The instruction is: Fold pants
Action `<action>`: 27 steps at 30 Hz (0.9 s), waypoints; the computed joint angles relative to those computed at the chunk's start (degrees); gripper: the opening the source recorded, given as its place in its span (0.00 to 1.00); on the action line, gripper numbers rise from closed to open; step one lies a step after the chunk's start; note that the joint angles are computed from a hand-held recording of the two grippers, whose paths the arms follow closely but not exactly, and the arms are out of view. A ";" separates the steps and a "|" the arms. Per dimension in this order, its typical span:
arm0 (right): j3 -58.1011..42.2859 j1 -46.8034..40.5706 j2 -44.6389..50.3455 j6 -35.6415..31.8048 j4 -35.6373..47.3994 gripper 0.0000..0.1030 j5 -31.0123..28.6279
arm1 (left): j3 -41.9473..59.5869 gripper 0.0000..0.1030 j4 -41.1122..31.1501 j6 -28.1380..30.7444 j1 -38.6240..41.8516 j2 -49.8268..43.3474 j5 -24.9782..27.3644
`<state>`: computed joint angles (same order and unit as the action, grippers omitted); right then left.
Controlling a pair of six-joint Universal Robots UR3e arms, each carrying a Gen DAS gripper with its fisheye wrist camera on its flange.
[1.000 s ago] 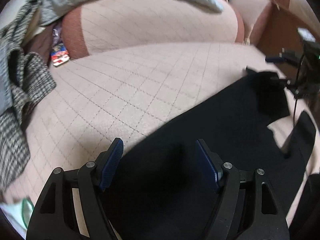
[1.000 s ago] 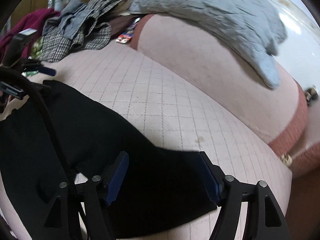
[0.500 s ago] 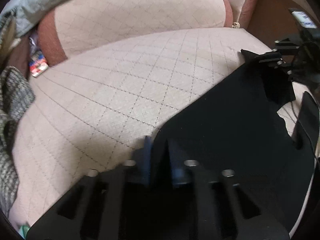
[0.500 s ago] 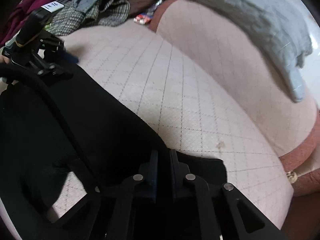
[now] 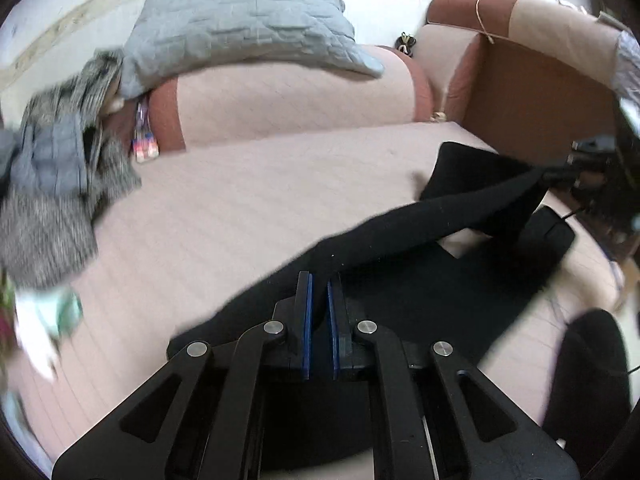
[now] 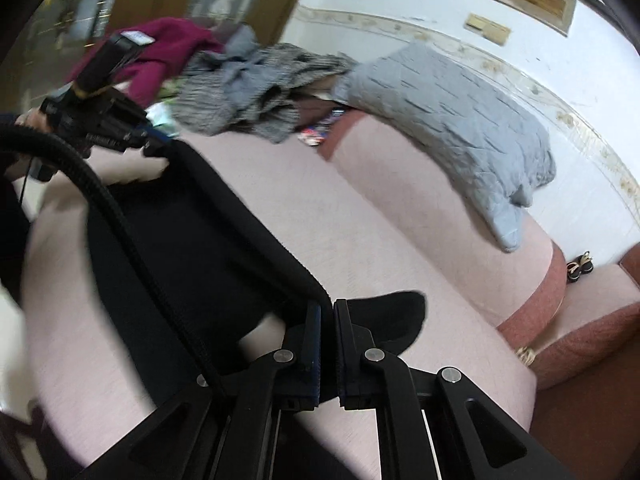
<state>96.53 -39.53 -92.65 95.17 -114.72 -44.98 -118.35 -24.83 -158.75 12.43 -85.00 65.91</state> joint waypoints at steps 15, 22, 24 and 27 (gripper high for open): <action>12.11 -12.39 -14.58 -11.01 25.36 0.31 -7.67 | -20.57 0.39 -10.29 -9.47 11.52 26.50 -8.89; 5.68 -16.12 -13.46 -8.27 38.88 0.34 -1.95 | -20.79 0.53 -13.14 -14.42 15.47 27.84 -8.96; 6.93 -13.43 -16.33 -9.52 41.13 0.34 0.30 | -20.84 0.53 -11.90 -16.67 15.15 25.67 -7.62; 9.14 -4.32 -17.03 -4.71 37.60 0.34 3.29 | -22.10 0.53 -8.61 -21.46 15.97 23.83 -4.94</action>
<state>105.67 -43.85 -109.69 90.45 -77.12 -41.69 -140.45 -33.44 -180.22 28.40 -61.17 60.97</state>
